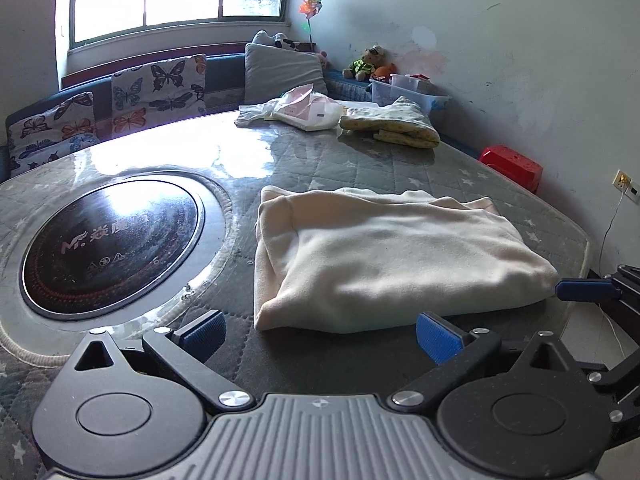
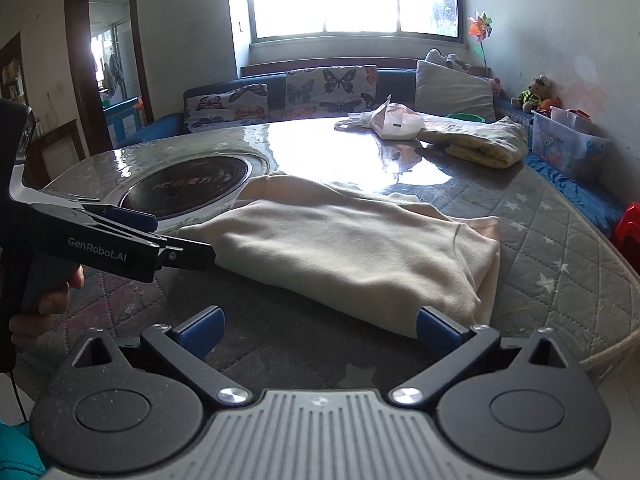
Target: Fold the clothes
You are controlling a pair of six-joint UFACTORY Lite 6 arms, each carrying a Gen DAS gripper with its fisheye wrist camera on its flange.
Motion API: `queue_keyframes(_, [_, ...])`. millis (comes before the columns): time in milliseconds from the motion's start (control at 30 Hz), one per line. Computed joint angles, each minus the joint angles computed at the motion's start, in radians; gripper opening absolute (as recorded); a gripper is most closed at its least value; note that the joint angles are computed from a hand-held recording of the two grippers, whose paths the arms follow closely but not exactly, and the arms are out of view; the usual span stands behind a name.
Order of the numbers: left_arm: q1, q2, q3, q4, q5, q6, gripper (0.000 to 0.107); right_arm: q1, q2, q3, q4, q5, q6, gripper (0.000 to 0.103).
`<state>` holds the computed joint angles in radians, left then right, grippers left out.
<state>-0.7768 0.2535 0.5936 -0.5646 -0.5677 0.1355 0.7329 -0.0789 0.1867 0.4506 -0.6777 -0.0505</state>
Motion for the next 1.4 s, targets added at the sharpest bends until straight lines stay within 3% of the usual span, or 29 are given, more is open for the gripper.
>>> queue_keyframes(667, [-0.057, 0.027, 0.028, -0.181, 0.020, 0.110, 0.103, 0.084, 0.044, 0.023, 0.126, -0.025, -0.059, 0.103])
queue_keyframes(1033, [-0.129, 0.056, 0.072, -0.397, 0.012, 0.282, 0.103, 0.107, 0.073, 0.014, 0.133, -0.050, -0.016, 0.103])
queue_keyframes(1400, [-0.154, 0.084, 0.099, -0.441, 0.021, 0.302, 0.103, 0.117, 0.090, 0.012, 0.146, -0.062, -0.001, 0.103])
